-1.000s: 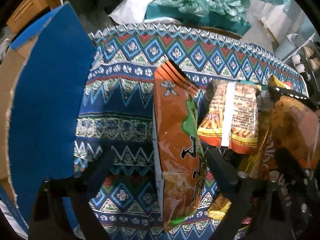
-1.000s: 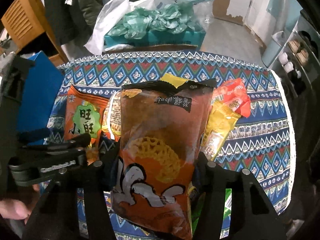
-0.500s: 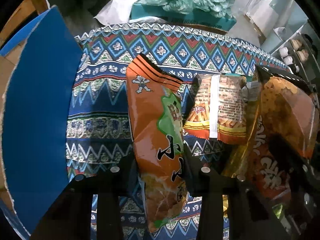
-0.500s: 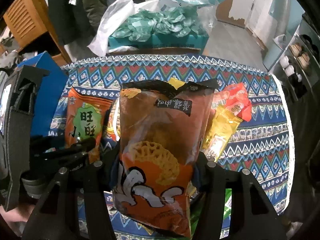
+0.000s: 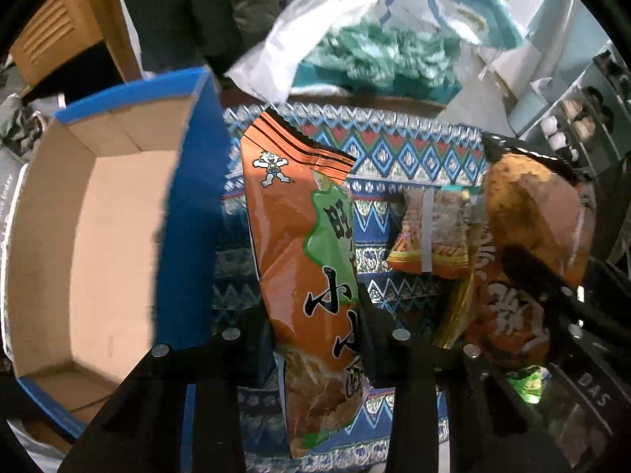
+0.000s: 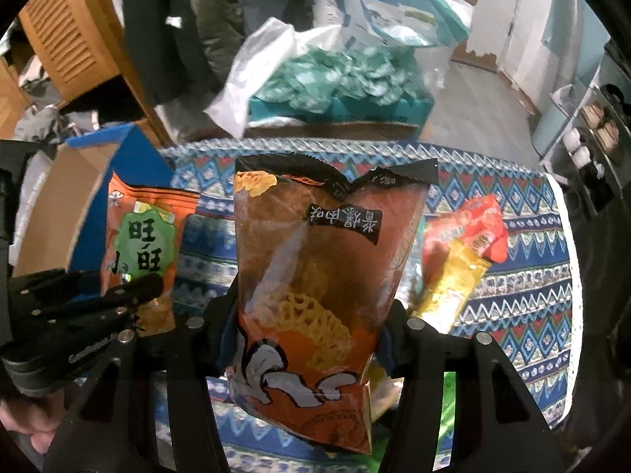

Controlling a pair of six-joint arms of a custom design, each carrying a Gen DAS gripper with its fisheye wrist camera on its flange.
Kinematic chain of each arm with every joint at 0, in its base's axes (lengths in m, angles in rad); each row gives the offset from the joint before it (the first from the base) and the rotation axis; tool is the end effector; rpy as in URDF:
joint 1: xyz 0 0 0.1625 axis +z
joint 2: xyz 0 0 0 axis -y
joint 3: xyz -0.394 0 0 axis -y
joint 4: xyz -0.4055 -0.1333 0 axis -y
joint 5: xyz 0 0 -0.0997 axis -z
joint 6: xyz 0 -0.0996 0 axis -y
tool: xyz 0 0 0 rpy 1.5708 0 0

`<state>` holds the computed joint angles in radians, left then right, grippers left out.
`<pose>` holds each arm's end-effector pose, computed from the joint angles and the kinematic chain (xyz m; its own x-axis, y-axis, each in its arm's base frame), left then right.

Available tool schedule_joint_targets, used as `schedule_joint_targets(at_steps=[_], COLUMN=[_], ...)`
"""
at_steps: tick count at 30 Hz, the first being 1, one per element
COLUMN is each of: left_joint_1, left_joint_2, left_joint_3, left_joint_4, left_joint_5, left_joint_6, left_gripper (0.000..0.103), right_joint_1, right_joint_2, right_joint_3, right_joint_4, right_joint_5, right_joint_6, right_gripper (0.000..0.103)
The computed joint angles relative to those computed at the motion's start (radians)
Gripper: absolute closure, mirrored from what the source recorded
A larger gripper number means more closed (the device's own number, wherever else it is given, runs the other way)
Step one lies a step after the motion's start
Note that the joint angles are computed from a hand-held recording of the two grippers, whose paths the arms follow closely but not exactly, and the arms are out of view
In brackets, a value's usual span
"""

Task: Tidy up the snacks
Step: 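Carry both orange bags into the cardboard box and open both grippers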

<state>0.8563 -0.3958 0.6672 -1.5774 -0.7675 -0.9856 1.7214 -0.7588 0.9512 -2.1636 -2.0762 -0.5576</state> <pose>-0.3905 -0.7631 0.1129 -0.7487 -0.2779 -0.6018 0.0149 0.9006 -0.4344 0.2056 -0.7878 0.3147 -0.6850 -0.4349 0.5846 -0.5900 0.8018 -0.0948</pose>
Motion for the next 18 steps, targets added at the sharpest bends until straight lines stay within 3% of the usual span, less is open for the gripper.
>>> schedule_joint_targets(at_steps=[8,18], left_joint_1=[-0.038,-0.067], left_joint_2=[-0.165,-0.388], left_joint_3=[0.183,0.447], left_joint_4=[-0.067,-0.135], left_joint_5=[0.047,0.122], left_joint_6=[0.006,-0.066], left_gripper=[0.067,0.067], right_joint_1=[0.042,0.109], right_joint_2=[-0.012,-0.001], right_joint_3=[0.008,0.019], right_joint_4=[0.028,0.069], right_joint_5=[0.059,0.112], right_joint_6=[0.016,0.037], right_gripper=[0.048,0.048])
